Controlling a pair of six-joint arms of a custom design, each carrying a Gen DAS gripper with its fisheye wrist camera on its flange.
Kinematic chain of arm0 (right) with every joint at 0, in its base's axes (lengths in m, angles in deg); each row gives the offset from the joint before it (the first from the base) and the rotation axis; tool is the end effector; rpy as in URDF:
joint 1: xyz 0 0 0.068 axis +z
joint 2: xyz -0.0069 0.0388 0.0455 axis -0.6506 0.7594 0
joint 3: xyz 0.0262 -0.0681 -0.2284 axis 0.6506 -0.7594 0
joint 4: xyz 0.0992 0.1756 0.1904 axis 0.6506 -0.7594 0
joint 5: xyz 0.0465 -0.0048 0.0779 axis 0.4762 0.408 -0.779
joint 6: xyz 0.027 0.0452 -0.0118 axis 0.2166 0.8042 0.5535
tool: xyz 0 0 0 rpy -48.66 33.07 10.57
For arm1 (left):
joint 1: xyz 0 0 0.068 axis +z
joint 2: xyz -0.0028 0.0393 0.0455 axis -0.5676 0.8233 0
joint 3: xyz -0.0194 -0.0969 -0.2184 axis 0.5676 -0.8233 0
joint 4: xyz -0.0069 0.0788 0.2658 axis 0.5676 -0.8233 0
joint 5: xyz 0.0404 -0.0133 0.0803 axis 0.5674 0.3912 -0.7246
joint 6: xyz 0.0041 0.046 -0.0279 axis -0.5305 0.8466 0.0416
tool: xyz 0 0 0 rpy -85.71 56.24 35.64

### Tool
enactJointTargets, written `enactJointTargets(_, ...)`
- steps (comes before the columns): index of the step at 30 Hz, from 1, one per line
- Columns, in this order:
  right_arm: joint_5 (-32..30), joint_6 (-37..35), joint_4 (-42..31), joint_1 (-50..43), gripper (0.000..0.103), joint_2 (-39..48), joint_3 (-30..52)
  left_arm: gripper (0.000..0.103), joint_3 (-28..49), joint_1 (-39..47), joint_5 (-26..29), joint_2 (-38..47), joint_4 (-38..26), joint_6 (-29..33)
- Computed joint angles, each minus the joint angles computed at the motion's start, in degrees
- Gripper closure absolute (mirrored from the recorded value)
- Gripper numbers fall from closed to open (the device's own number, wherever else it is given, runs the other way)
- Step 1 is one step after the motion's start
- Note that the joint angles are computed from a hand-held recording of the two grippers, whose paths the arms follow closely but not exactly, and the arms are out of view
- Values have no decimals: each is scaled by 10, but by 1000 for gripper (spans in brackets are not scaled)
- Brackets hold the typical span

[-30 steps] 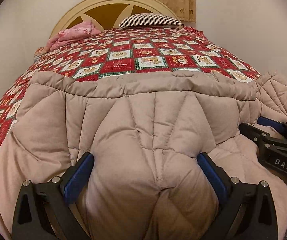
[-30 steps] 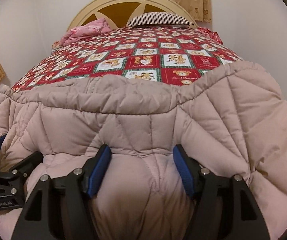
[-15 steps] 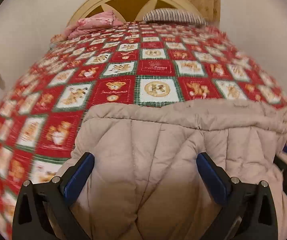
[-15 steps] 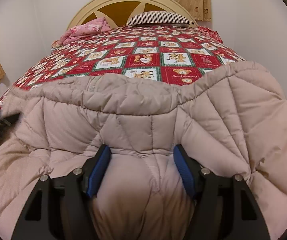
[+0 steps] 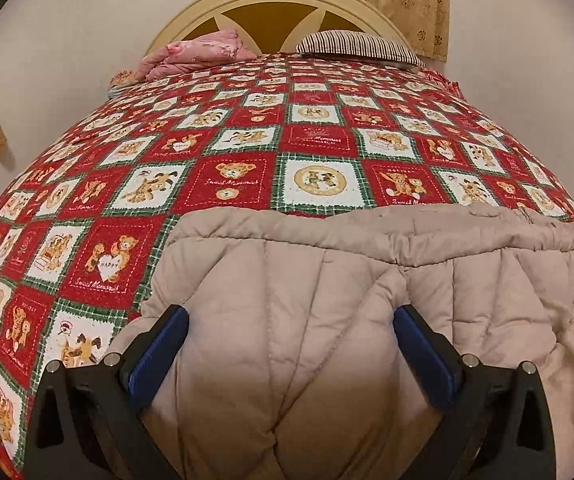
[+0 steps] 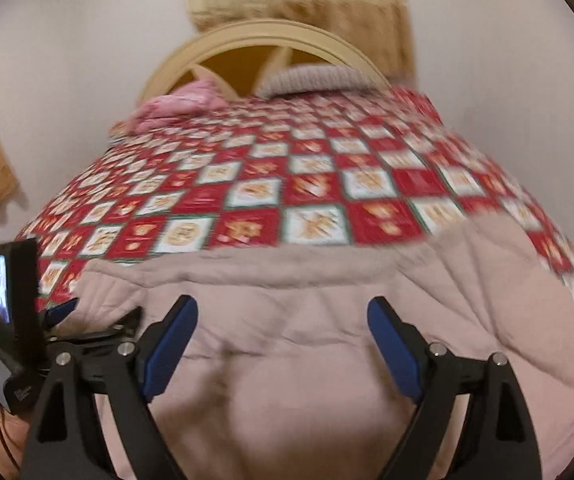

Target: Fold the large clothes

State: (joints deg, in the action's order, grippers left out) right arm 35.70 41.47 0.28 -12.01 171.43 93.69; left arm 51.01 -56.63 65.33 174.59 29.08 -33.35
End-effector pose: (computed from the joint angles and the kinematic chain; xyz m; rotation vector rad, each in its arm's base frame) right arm 0.2848 0.1498 0.1300 -0.2304 2.2373 0.2438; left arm 0.3176 -0.1146 0.0748 -0.1884 2.3744 0.0837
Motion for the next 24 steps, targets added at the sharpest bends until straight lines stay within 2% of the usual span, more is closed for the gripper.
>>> enactJointTargets(3,-19,12,0,2,16,90,45,1,-1,-1,2,0,4,-1)
enactJointTargets(7,-57,27,84,-27,16,127,15,1,-2,0,4,2,9,-1)
enactJointTargets(13,-47,19,55,-15,8,141,34,1,0,-1,3,4,9,-1)
enactJointTargets(24,-32,12,38,-8,5,162,54,1,-5,3,3,2,12,3)
